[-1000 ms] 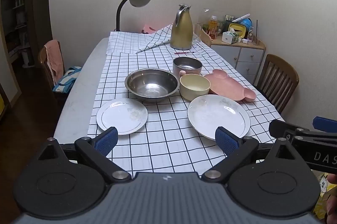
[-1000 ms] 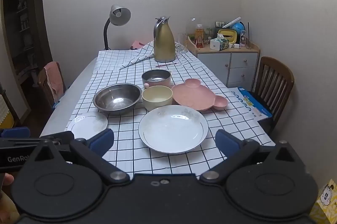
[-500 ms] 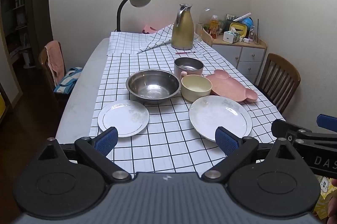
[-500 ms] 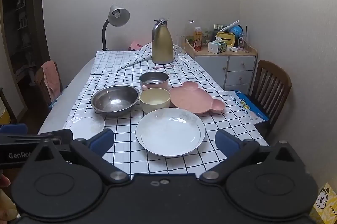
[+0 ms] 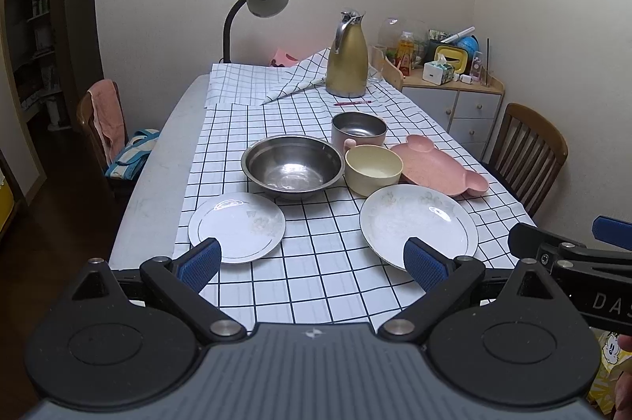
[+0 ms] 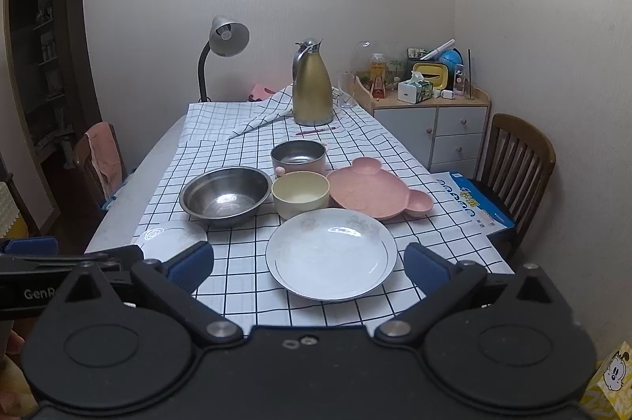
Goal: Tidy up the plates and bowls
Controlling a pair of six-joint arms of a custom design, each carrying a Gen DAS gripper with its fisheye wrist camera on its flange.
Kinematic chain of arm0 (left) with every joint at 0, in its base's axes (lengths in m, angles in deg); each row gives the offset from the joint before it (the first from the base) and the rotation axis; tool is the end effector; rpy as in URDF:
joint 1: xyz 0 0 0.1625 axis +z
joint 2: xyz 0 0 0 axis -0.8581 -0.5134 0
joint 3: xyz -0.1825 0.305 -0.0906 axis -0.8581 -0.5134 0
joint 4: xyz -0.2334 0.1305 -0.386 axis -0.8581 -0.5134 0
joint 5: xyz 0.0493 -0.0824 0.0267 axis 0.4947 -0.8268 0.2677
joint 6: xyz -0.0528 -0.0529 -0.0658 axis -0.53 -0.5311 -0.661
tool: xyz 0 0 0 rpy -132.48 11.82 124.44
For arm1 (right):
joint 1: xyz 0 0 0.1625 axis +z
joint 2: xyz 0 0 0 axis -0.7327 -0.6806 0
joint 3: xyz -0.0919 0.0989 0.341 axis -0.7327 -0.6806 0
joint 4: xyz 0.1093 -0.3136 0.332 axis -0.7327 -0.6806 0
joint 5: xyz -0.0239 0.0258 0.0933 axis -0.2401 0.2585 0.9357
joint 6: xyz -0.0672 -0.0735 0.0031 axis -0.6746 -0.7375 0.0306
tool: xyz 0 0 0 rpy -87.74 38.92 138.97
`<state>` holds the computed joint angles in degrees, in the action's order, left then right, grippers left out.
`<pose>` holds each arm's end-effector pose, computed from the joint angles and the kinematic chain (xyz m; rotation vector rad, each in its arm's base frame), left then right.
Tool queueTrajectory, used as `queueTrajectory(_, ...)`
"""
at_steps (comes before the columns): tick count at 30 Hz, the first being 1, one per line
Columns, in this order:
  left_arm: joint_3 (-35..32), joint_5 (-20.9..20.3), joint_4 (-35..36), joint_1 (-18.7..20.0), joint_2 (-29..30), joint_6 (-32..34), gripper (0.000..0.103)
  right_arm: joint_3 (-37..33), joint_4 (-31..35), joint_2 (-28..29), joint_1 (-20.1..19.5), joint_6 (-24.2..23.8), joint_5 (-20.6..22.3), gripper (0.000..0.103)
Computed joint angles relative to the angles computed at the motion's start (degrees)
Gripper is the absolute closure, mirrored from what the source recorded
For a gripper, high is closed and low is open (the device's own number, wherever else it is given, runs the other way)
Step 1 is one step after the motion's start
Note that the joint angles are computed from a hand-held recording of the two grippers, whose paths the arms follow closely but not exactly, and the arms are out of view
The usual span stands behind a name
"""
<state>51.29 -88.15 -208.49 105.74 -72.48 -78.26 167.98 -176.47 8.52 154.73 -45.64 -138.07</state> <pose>-0.3125 -0.6278 0.1959 0.7332 2.2918 -1.0084 0.2472 -0.5628 0.2345 0.2576 -2.0426 1.3020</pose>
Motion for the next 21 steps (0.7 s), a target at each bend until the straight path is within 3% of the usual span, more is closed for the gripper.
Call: queueTrajectory(21,-1.77,-0.11,0.39,0.19,0.26,0.28,0.003,-2.02,-2.11,1.82,0.61,-0.76,-1.2,0.0)
